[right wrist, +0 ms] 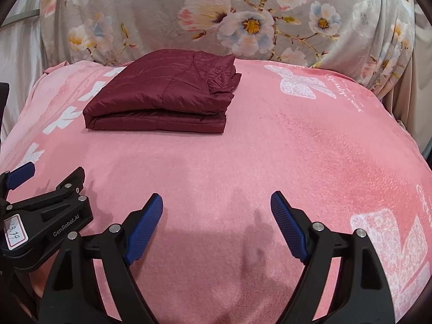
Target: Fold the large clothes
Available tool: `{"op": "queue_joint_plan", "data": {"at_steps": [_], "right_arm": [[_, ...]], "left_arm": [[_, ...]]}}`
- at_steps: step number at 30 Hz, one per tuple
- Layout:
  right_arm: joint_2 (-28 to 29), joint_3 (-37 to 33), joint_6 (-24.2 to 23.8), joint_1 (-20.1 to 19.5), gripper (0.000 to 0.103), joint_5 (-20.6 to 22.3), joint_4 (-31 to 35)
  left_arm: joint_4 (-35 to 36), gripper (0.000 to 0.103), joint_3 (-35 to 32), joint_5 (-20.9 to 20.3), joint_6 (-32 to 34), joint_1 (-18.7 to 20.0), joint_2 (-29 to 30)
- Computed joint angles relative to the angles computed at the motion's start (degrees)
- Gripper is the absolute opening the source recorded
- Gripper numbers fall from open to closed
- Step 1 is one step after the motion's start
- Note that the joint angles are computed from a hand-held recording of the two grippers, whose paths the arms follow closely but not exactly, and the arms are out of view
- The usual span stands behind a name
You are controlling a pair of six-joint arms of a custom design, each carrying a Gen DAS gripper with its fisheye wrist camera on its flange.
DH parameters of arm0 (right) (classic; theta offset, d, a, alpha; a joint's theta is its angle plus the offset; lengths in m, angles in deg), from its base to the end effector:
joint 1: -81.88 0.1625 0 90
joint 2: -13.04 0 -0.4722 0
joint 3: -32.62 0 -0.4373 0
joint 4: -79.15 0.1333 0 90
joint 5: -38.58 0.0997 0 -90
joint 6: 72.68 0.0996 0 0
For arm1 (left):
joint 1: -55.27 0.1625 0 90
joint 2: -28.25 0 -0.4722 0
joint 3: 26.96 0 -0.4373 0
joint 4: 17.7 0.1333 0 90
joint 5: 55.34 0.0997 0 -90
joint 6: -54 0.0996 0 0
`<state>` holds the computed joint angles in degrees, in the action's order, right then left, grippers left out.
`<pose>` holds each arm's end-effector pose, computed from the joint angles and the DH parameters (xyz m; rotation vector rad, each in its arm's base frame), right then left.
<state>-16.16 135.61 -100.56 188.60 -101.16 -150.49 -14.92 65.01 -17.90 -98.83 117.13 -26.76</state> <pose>0.2372 -0.5905 0.0376 0.1961 -2.0025 1.1551 -0.0971 -0.6319 0.1710 0.5324 2.0420 -0.9729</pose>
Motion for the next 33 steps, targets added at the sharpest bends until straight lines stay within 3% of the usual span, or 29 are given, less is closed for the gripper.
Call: {"op": "queue_joint_plan", "data": {"at_steps": [12, 33], "right_arm": [[-0.5, 0.3, 2.8, -0.2, 0.079, -0.3, 2.0], [-0.6, 0.3, 2.6, -0.3, 0.079, -0.1, 2.1]], "left_arm": [[-0.4, 0.086, 0.2, 0.1, 0.2, 0.0, -0.2], [-0.6, 0.086, 0.8, 0.3, 0.3, 0.0, -0.8]]}}
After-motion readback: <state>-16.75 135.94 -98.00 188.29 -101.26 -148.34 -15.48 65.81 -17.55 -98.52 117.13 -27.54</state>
